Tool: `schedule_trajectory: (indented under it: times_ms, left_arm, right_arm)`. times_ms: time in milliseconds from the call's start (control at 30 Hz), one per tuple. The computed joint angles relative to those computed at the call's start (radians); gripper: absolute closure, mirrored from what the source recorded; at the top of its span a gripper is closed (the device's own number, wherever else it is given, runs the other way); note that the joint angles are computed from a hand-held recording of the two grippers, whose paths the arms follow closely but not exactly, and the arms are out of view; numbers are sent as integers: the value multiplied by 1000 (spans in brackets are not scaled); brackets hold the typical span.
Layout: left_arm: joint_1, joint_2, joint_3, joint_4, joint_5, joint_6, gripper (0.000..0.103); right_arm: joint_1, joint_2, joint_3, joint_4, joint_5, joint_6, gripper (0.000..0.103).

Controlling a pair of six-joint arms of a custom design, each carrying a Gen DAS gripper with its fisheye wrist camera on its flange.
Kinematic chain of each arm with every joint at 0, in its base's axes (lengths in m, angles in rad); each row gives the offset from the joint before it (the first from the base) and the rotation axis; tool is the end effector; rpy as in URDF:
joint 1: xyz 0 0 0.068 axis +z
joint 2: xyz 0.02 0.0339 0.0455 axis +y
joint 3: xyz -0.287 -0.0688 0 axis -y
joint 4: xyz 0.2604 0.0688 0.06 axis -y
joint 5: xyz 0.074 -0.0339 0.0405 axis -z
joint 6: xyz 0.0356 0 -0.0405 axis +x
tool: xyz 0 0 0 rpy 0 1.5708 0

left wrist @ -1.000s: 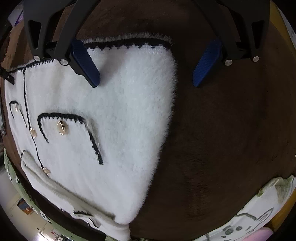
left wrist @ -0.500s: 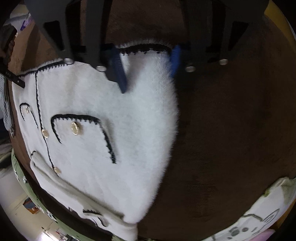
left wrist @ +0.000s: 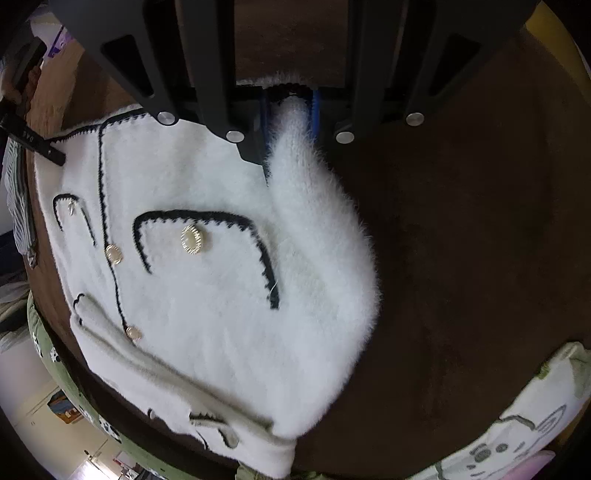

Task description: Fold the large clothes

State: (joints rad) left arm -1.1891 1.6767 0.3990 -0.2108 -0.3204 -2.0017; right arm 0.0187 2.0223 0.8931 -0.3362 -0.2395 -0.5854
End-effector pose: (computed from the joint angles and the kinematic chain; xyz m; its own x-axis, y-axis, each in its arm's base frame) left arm 0.0819 -0.1739 0.0595 -0.6365 -0.7294 -0.2508 -0.7012 0.6826 -0.2058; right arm 0.3220 0.0145 0.0540 -0.8049 -0.5519 -0.2180 -0.5853 0.7989 0.1385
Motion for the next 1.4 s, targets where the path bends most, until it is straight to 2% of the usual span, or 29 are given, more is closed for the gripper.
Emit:
schedule_trajectory:
  times_ms: [267, 367, 567, 767, 1033, 1233, 1400]
  left_arm:
    - [-16, -163, 101, -305, -44, -43, 85]
    - [19, -200, 161, -407, -62, -9, 85]
    - [72, -245, 257, -559, -119, 2, 85]
    - [151, -282, 319, -654, -178, 39, 85]
    - [379, -355, 329, -610, -216, 283, 85]
    - [616, -402, 368, -526, -209, 602, 85]
    - [824, -357, 429, -423, -151, 858, 85]
  right_arm:
    - [14, -91, 52, -162, -22, -51, 90]
    - [16, -130, 84, -233, -35, -82, 90]
    - [31, -194, 177, -363, -75, -104, 90]
    - [73, -193, 306, -413, -96, -70, 90]
    - [155, -129, 490, -410, -78, 27, 91]
    - [195, -35, 692, -432, -43, 119, 91]
    - [238, 122, 946, -496, -1, 202, 91]
